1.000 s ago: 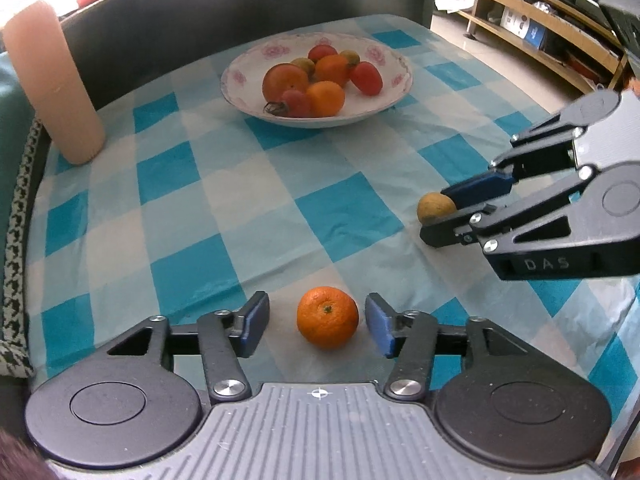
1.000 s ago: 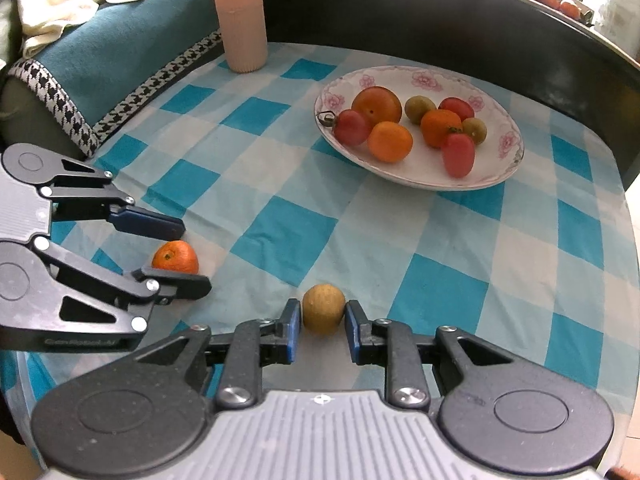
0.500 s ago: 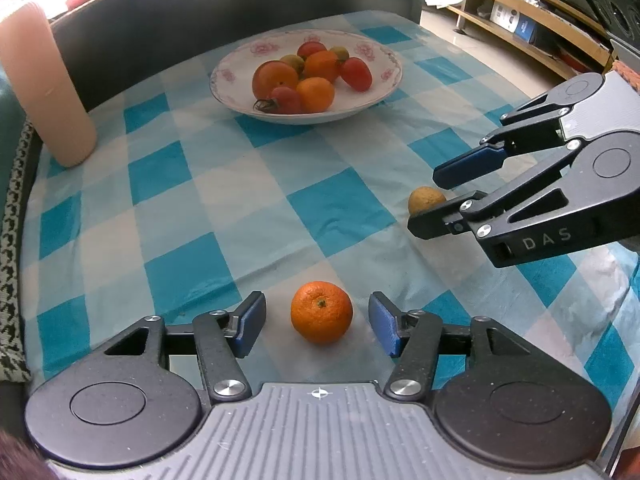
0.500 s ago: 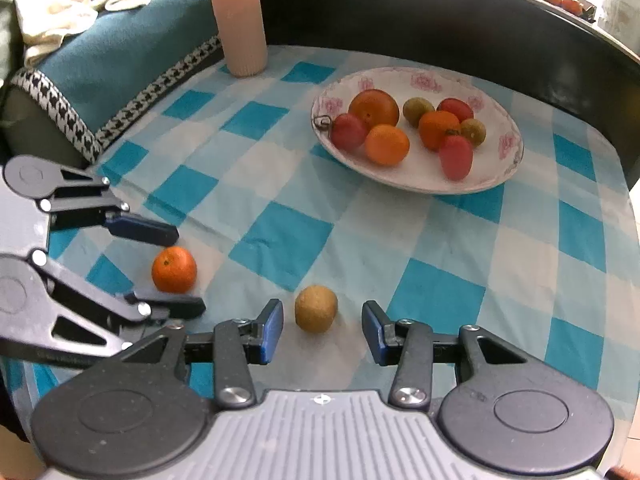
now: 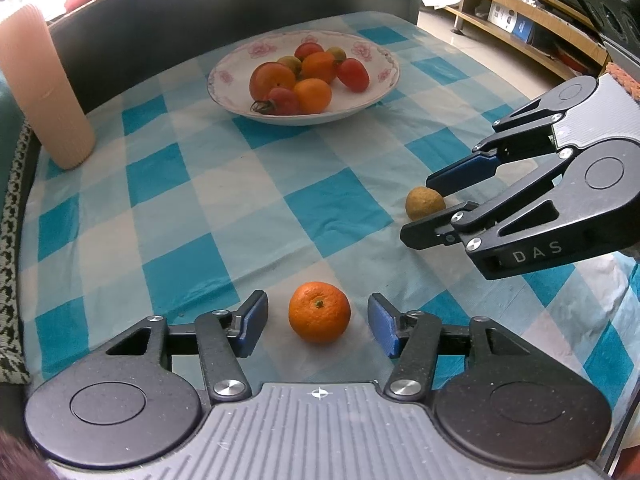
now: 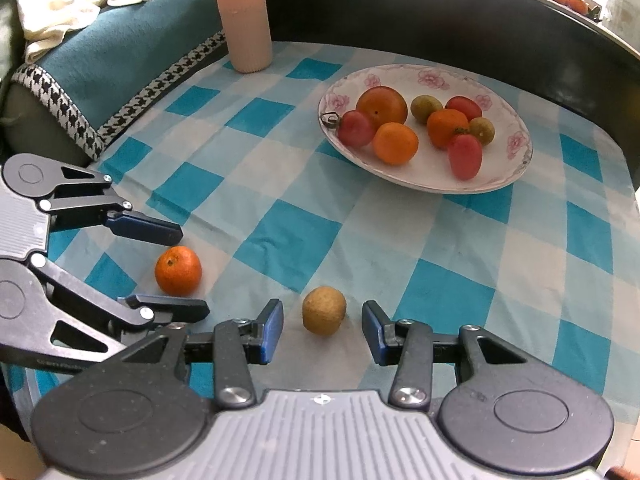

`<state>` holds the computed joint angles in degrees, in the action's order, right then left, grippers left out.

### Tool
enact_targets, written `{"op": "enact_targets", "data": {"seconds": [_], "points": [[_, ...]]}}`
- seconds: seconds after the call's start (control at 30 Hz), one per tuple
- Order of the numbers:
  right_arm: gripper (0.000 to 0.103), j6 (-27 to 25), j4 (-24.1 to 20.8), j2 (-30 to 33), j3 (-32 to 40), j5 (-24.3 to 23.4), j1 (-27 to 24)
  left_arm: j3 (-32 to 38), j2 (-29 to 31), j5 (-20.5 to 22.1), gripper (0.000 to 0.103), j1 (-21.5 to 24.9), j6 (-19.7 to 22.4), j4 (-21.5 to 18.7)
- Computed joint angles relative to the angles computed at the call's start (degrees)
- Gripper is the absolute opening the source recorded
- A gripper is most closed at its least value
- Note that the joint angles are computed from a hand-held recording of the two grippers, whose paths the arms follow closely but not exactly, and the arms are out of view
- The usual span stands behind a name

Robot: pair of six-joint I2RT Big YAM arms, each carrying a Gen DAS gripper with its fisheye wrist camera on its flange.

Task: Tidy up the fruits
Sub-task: 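Carry the tangerine and kiwi fruit over the white plate with both tools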

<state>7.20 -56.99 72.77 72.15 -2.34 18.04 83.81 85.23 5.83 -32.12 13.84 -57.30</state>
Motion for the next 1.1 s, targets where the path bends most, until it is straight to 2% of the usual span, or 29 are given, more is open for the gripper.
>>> {"op": "enact_targets", "data": {"seconds": [0.13, 0.3, 0.37, 0.5, 1.1], "points": [[0.057, 0.31, 0.07, 0.29, 0.27, -0.44, -0.12, 0.44, 0.22, 0.83, 0.057, 0.08, -0.14, -0.62], [0.057, 0.65, -0.07, 0.58, 0.57, -0.48, -0.22, 0.76, 0.32, 1.78, 0.044, -0.08, 0.07, -1.33], [0.052, 0.75, -0.20, 0.61, 0.63, -0.17, -0.18, 1.05, 0.43, 2.37, 0.039, -0.02, -0.03, -1.75], [0.038, 0.64, -0.95, 0.85, 1.14, 1.16, -0.16, 1.18, 0.48, 1.99, 0.039, -0.14, -0.09, -1.79], [0.038, 0.52, 1.46, -0.16, 2.21, 2.65, -0.31, 6.91, 3.14, -0.28, 0.039, -0.77, -1.94, 1.76]]}}
